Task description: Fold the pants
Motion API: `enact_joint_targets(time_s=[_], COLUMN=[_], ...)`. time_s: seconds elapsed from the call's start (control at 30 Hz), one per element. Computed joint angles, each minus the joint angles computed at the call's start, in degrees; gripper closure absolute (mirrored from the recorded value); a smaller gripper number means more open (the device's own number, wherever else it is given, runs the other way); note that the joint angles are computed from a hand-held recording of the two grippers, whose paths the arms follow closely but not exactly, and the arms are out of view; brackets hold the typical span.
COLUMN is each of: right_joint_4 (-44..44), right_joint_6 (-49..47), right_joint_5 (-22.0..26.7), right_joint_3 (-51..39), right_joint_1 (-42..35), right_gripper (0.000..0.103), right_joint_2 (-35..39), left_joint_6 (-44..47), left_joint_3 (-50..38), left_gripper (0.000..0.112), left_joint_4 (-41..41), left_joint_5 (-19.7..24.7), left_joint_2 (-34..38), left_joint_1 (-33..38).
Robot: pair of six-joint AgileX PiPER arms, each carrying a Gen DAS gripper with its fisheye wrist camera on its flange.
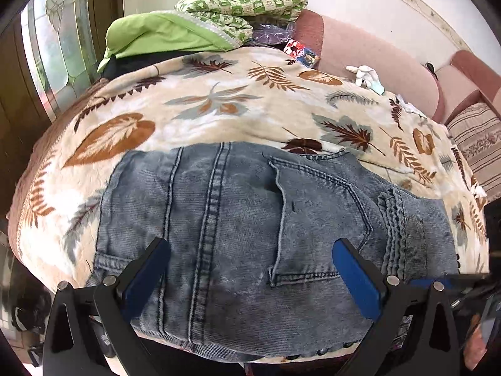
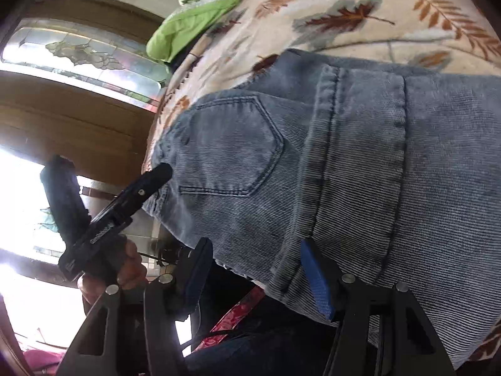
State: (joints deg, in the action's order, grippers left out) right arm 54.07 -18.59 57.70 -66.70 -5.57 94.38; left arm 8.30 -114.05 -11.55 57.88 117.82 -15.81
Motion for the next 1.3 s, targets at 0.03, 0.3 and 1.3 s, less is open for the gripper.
enact_joint_targets(time_s=[0.03,0.3,1.3], right_joint_4=[0.9,1.0,8.7], right_joint_6=[-1.7,-5.1,-15.9], right_joint_5=[-0.1,-1.9,-1.8], right_joint_3=[0.8,7.4,0.3], right_joint_1=[-1.0,-16.2,-18.7], right_gripper=[0.041,0.041,0.042], right_joint_2=[-1.2,-5.7,6.8], left_joint_6=[0.5,7.5,-6.7], left_joint_3=[0.1,7.1,2.3], left_gripper=[0.009,0.009,0.009], left_joint_4=[-0.9,0.7,20.6], left_joint_5=[0.2,-4.5,-4.9], left_joint_2=[0.0,-3.1,3.3], left_joint_1=[-0.2,-9.8,-16.9])
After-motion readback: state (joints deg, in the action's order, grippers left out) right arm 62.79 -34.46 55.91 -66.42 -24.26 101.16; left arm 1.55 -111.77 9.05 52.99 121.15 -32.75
